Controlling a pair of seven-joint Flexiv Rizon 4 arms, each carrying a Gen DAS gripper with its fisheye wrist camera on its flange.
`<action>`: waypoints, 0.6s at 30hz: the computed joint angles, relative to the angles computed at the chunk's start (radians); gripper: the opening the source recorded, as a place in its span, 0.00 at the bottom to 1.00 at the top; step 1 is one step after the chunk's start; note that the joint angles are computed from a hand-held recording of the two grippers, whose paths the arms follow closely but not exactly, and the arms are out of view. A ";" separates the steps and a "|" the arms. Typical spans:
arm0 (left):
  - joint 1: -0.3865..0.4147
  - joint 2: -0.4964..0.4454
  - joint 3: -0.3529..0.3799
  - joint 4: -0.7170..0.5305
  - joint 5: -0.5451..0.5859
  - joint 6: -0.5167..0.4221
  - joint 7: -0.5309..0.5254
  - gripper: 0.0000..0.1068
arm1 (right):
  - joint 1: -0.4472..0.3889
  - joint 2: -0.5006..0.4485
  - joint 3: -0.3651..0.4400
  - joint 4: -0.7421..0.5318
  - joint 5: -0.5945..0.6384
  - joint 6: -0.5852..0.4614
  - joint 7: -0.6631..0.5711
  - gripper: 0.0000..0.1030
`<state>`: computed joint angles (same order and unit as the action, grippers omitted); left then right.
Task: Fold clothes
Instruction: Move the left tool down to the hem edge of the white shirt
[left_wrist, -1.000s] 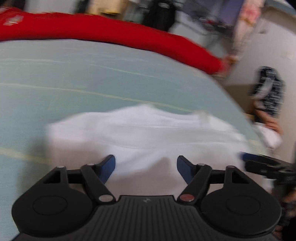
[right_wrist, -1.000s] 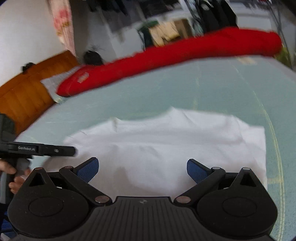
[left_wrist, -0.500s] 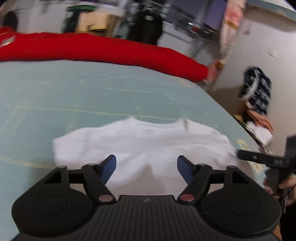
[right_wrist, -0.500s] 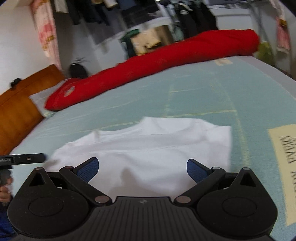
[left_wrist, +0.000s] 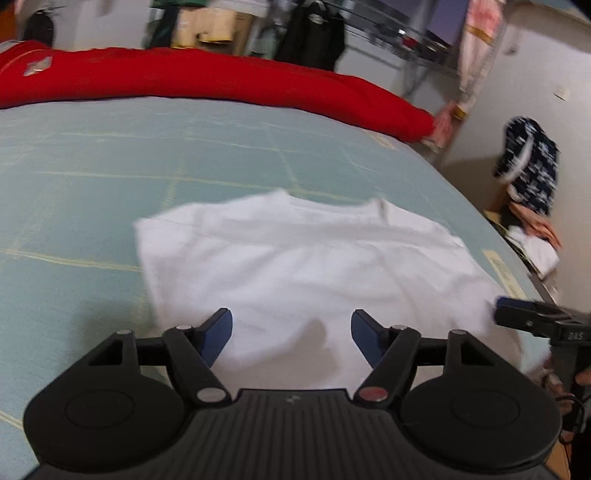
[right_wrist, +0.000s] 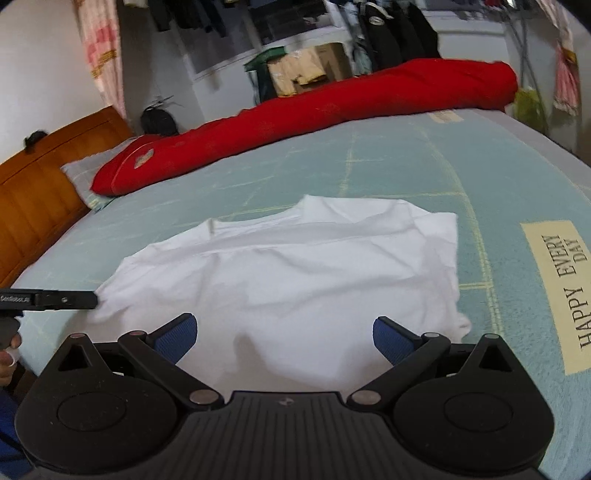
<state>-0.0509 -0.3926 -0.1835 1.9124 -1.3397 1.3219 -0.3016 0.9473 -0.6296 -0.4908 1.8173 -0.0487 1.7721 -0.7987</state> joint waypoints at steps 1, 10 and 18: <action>-0.004 0.004 0.003 0.012 0.012 -0.005 -0.008 0.67 | 0.002 0.009 0.006 0.009 -0.008 0.000 -0.010 1.00; -0.040 0.048 0.011 0.111 0.017 0.042 -0.015 0.67 | 0.024 0.044 0.027 0.094 -0.046 -0.033 -0.026 1.00; -0.077 0.069 0.021 0.129 -0.005 0.093 0.030 0.68 | 0.079 0.028 -0.037 0.104 -0.074 -0.053 -0.013 1.00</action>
